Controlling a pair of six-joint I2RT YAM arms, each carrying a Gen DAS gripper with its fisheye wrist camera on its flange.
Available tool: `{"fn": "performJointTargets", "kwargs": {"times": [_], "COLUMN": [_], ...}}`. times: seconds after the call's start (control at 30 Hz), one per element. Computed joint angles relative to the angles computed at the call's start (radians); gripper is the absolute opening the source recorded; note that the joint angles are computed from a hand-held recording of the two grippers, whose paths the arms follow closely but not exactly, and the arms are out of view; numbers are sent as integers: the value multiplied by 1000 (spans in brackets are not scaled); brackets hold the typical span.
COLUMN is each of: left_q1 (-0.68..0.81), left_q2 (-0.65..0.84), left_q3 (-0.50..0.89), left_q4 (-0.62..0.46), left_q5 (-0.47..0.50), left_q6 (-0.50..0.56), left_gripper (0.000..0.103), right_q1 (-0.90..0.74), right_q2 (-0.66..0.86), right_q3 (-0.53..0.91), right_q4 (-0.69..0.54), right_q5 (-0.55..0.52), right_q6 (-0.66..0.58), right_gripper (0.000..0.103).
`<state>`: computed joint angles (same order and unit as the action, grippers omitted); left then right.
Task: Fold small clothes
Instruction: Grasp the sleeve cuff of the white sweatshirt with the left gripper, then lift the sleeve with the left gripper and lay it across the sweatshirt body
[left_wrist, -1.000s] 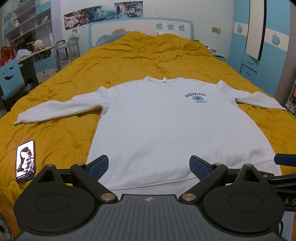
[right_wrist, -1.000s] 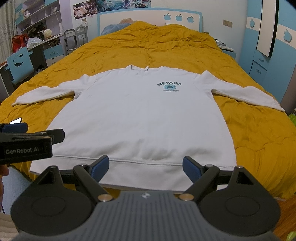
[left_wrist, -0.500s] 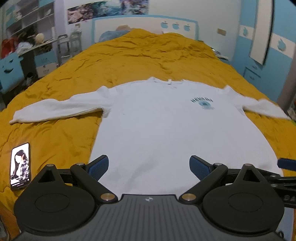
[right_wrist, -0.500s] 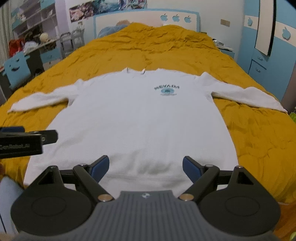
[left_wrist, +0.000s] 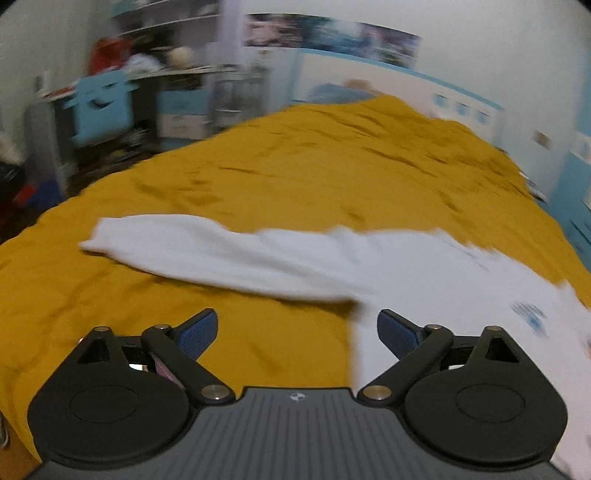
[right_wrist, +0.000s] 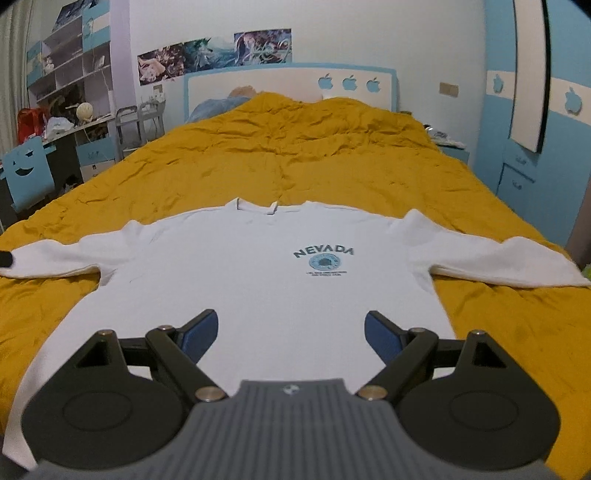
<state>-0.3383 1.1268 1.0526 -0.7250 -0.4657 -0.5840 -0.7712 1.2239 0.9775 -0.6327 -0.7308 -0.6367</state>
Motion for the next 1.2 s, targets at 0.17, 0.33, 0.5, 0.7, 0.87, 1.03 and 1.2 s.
{"fn": "performJointTargets", "kwargs": {"times": [0.17,0.33,0.5,0.7,0.87,1.03,1.2], "left_q1": [451,790,916,963,907,706,419], "left_q2": [68,219,375,470,402,239,248], "left_q3": [-6,1,41,37,-2,54,331], "left_q4": [103,246,312,429,498,468,354], "left_q5": [205,431,506,569,478,335,194], "left_q6": [100,64,4,-43,1,113,171], "left_gripper": [92,79,71,27,6,5,5], "right_q1": [162,317,434,509,532,499,420], "right_q2": [90,127,201,258,274,296,319], "right_q3": [66,62,92,122,123,146,191], "right_q4": [47,128,170,176,178,171,165], "right_q5": [93,228,342,405,411,389,318], "right_q6": [129,221,252,263,245,237,225], "right_gripper": [82,68,52,42,39,29,29]}}
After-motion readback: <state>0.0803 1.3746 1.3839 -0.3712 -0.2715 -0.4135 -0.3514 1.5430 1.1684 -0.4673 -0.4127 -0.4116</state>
